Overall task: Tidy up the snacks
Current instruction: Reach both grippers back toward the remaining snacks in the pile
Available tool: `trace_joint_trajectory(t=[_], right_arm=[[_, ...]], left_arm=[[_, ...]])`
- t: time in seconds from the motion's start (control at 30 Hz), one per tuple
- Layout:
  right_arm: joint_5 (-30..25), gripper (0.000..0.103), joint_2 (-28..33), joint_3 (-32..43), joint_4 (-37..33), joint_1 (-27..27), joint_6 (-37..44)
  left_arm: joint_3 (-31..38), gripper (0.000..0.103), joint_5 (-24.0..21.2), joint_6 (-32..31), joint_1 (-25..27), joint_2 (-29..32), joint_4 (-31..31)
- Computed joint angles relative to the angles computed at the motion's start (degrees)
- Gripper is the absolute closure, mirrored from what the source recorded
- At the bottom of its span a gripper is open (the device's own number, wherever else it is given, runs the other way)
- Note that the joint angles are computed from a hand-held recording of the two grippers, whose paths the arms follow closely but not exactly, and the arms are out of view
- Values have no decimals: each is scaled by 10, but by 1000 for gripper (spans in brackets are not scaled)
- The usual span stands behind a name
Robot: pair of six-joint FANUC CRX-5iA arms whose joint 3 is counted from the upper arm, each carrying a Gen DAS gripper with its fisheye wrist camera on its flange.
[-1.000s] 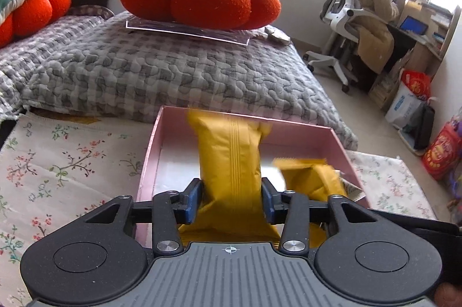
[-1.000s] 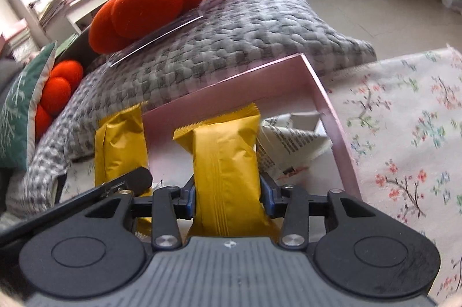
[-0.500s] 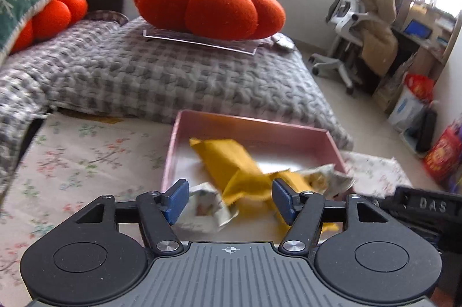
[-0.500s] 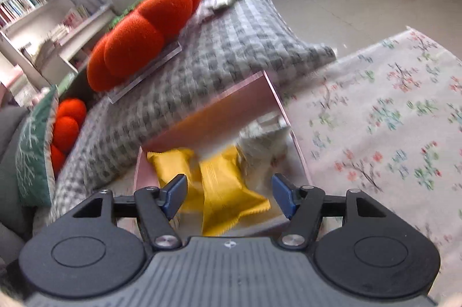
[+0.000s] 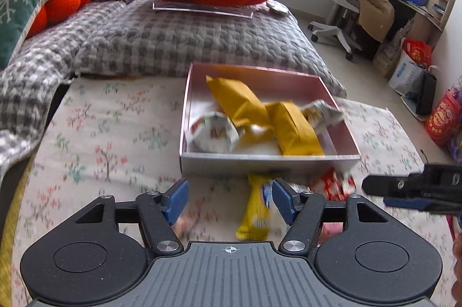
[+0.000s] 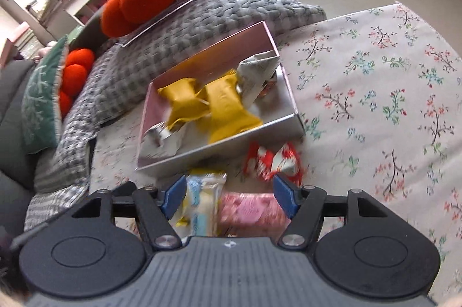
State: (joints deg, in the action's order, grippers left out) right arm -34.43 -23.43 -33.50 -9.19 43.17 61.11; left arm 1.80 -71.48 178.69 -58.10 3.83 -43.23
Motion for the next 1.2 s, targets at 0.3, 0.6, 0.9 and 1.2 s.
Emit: trace_joint_trajectory(t=[0.3,0.6,0.9,1.2], right_arm=[[-22,33,-51,-41,-20,-4,16],[-18,33,-71,-70,52,50,-24],[14,31,-69,-120,209,62,-152],[12,31,-33,-117,227,62,-154]], left_arm=[[-29,39,33,46,-22,-11,27],[-50,37,33,83,-18,-22,41],[-23,37,76,17,-5,25,49],[12,40,73,-34,13,84,57]])
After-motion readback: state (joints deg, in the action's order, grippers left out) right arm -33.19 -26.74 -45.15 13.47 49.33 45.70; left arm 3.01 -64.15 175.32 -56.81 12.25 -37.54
